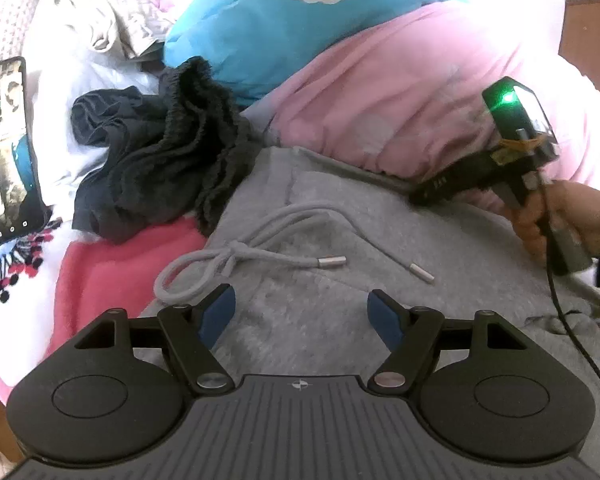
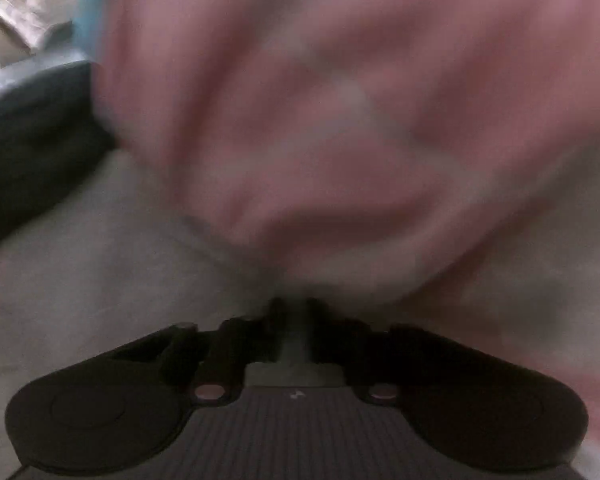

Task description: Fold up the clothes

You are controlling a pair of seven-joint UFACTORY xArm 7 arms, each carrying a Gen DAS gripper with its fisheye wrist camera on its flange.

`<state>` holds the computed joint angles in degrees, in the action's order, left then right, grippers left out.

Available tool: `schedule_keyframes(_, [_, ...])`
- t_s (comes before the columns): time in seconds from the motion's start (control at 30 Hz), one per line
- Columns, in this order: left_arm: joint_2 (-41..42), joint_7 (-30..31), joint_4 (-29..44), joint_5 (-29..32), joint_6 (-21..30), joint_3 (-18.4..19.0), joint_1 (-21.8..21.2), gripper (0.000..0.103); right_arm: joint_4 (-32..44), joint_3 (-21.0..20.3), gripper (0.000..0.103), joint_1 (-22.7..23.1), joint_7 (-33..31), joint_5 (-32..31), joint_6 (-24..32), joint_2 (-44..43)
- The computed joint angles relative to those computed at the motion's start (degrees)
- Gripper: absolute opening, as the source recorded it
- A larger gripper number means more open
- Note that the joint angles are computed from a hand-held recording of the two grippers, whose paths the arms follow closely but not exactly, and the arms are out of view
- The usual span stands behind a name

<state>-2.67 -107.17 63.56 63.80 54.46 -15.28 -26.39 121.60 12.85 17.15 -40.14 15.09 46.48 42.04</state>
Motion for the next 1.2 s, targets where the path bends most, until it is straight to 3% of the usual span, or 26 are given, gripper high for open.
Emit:
schedule_keyframes(0.07, [-0.7, -1.2, -1.0, 0.7, -0.9, 0.1, 0.1, 0.073, 0.5, -1.9, 0.0, 2.1, 1.6, -2.5, -3.8, 0.6])
schedule_keyframes(0.1, [-1.1, -1.9, -1.5, 1.2, -1.5, 0.1, 0.3, 0.073, 0.8, -2.5, 0.0, 2.6, 3.5, -3.2, -3.1, 0.4])
schedule_keyframes(0.17, [-1.7, -3.3, -2.5, 2.1, -2.8, 0.1, 0.7, 0.074, -3.6, -2.4, 0.0, 2.5, 3.4, -4.3, -5.2, -2.9])
schedule_keyframes(0.23, [-2.3, -4.8, -3.5, 3.0, -3.9, 0.0, 1.2, 0.075, -10.5, -0.6, 0.001, 0.7, 1.1, -2.9, -8.4, -8.0])
schedule_keyframes(0.3, [-2.5, -5.8, -3.8, 3.5, -4.3, -0.3, 1.6, 0.076, -13.5, 1.8, 0.002, -1.6, -1.0, 0.7, -7.8, -10.7])
schedule_keyframes(0.4, [-2.4, -6.1, -3.7, 3.8, -4.1, -0.7, 1.8, 0.076, -11.1, 2.1, 0.002, -1.1, 0.0, 2.9, -4.0, -9.0])
schedule_keyframes(0.53, [-2.3, -6.0, -3.6, 3.6, -4.0, -0.7, 1.8, 0.076, 0.6, -1.3, 0.0, 3.6, 5.2, 0.5, -2.7, 1.1])
schedule_keyframes(0.63, [-2.3, -5.7, -3.5, 3.4, -3.8, -0.8, 1.7, 0.076, 9.5, 0.5, 0.0, 1.6, 10.4, 1.3, 5.8, 4.9])
schedule_keyframes(0.73, [-2.1, -5.8, -3.3, 3.4, -3.5, -0.8, 1.7, 0.077, 3.7, 1.0, 0.007, -3.1, 10.0, 5.0, 8.2, -1.7])
schedule_keyframes(0.83, [-1.8, -5.2, -2.9, 3.1, -3.2, -0.8, 1.6, 0.077, -6.5, 0.6, 0.025, -8.8, 5.4, 8.8, 6.0, -11.0])
schedule_keyframes(1.0, [-1.2, -4.0, -2.0, 2.1, -2.0, -0.7, 1.2, 0.077, -10.2, -4.0, 0.026, -11.3, 7.1, 6.3, 9.2, -13.9])
schedule_keyframes(1.1, [-0.4, -3.0, -1.0, 1.6, -0.5, -0.8, 0.7, 0.077, -7.9, -6.3, 0.025, -10.6, 10.1, 1.4, 6.9, -9.2])
schedule_keyframes(1.13, [-0.2, -2.6, -0.8, 1.4, -0.2, -0.7, 0.5, 0.077, -7.8, -7.4, 0.025, -9.8, 10.7, 0.7, 3.3, -7.5])
schedule_keyframes(1.2, [0.2, -1.9, -0.3, 1.1, 0.4, -0.5, 0.2, 0.077, -3.9, -5.4, 0.02, -11.5, 11.5, 1.6, 1.8, -4.0])
